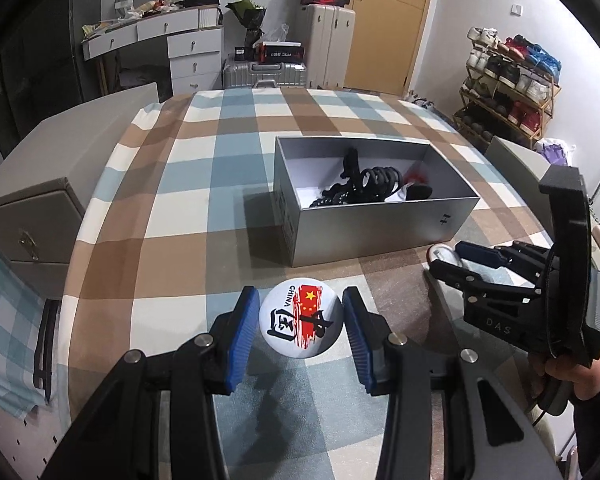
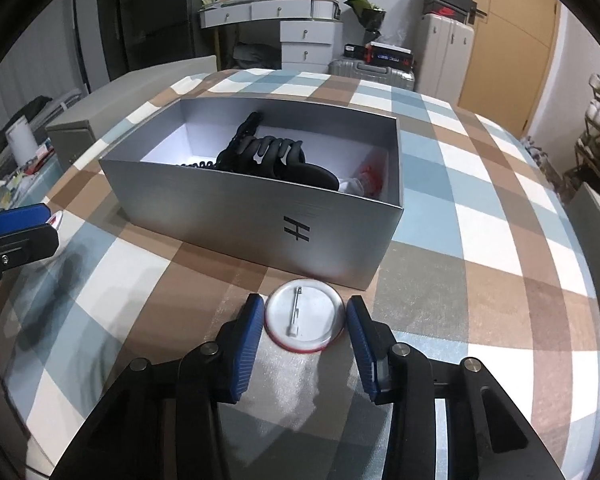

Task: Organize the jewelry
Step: 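Grasp the flag-print badge with the left gripper while the right gripper grasps the red-rimmed mirror, then lower both grippers into the grey box and release the badge and mirror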

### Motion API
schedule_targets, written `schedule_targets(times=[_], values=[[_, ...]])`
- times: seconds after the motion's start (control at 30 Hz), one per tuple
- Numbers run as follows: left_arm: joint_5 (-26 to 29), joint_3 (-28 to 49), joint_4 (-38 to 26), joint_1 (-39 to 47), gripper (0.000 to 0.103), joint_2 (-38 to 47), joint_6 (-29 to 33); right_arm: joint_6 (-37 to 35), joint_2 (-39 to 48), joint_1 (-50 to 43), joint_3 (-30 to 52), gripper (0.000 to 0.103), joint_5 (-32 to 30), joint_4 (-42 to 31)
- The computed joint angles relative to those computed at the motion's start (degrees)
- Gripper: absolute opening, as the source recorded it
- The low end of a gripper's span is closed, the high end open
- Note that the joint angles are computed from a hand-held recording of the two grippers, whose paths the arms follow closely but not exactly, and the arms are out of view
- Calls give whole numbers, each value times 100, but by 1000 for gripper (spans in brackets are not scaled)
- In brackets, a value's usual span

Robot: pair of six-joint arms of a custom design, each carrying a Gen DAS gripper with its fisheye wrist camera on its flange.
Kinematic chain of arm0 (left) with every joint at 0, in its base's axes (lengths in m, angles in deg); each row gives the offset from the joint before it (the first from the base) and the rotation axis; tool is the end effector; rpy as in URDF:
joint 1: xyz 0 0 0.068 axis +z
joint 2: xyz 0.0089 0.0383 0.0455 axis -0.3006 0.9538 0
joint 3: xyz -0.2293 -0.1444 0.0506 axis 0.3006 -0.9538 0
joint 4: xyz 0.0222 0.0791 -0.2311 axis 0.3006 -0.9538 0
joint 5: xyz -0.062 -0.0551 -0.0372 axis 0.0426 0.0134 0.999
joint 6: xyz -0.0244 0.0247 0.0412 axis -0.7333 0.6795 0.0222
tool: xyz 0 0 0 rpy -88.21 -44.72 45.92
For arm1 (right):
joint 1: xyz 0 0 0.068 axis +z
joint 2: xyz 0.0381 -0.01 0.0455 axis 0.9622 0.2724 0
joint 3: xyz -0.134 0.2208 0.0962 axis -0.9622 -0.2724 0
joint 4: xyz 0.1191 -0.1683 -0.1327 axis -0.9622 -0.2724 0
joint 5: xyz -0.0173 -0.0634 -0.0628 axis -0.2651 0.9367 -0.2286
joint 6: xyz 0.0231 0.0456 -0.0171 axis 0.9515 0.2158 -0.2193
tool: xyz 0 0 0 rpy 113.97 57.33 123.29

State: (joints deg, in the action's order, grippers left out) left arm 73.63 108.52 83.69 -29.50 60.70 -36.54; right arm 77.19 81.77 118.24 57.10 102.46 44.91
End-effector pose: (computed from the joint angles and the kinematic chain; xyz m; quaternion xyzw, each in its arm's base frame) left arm 0.1994 -0.0509 0.1606 0.1888 0.9180 -0.1253 0.3255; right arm 0.1970 0.1692 0.0834 -0.0421 0.9353 0.0038 0.3513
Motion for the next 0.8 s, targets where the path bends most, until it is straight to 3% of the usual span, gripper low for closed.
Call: schedule_targets(times=[0.2, 0.33, 0.5, 0.8], values=[[60, 27, -93, 16, 37, -48, 21, 26, -493, 236, -500, 41, 18, 485], [719, 149, -371, 345, 37, -285, -1, 61, -1059, 342, -796, 41, -241, 637], [555, 329, -418, 174, 37, -543, -63, 114, -1856, 456, -1136, 41, -313, 745], [313, 826, -172, -227, 37, 77, -112, -20, -2759, 170, -1328, 41, -461, 737]])
